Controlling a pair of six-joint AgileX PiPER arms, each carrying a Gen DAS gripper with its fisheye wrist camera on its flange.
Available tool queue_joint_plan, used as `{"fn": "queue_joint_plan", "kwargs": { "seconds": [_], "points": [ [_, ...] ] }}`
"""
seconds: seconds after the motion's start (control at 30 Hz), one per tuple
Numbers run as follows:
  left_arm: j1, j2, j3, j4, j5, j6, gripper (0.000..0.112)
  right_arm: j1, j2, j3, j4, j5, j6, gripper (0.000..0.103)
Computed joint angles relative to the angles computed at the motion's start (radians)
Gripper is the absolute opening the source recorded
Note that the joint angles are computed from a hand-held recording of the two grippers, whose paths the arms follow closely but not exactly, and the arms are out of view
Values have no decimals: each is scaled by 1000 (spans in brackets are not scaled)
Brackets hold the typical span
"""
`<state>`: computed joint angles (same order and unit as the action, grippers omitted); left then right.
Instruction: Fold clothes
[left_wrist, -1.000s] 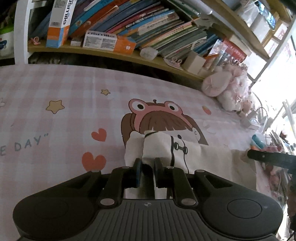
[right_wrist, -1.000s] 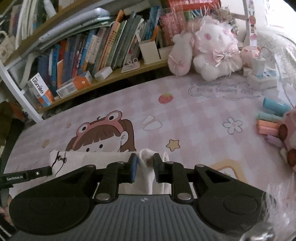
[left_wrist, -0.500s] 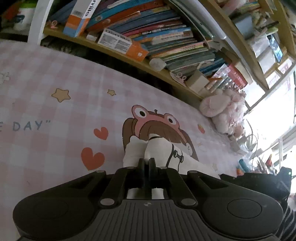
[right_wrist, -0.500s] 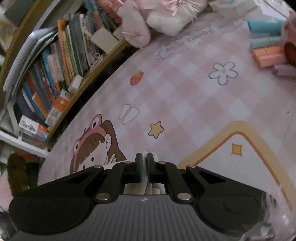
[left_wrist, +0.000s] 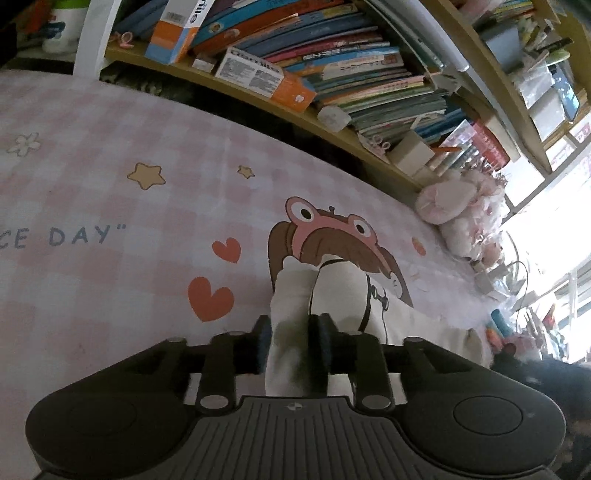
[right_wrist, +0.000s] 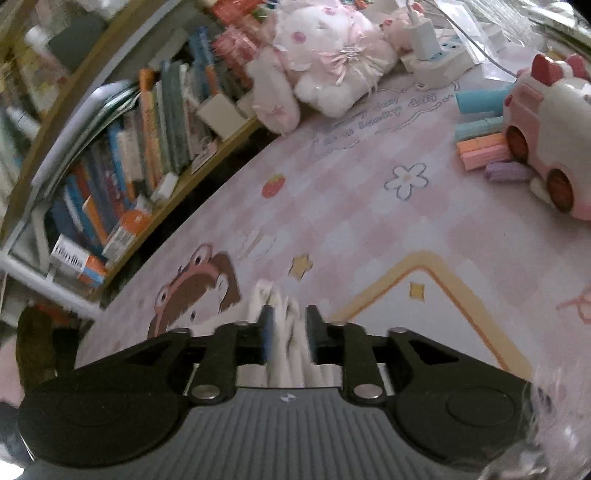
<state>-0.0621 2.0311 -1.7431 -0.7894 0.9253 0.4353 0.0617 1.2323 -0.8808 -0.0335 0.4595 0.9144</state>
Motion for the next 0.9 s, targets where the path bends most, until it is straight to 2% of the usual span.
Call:
{"fn": "queue_joint_plan", "kwargs": {
  "seconds": [0.13, 0.2, 0.23, 0.33, 0.37, 0.47, 0.57, 0.7, 0.9],
  "points": [
    [-3, 0, 6, -16, 6, 14, 35, 179, -44, -15, -249, 112, 231, 40],
    [-7, -5, 13, -11, 7, 17, 35, 280, -37, -35, -365, 192, 367, 51],
    [-8, -8, 17, -9, 8, 20, 35, 329, -28, -47, -411, 235, 429, 54],
    [-6, -21, 35, -7, 10, 29, 36, 415, -2, -70, -473, 310, 511, 61],
    [-4, -26, 43, -9, 11, 34, 39, 426, 5, -79, -474, 331, 513, 65],
    [-7, -46, 69, 17, -6, 24, 51, 450, 18, -98, -483, 380, 525, 66],
    [-25, -75, 96, 61, -31, 27, 53, 465, 18, -102, -495, 407, 562, 67],
    [-36, -117, 147, 40, -65, 96, 60, 487, 22, -113, -510, 445, 587, 67],
    [-50, -133, 166, 26, -75, 127, 59, 518, 31, -130, -535, 479, 601, 67]
  ]
}}
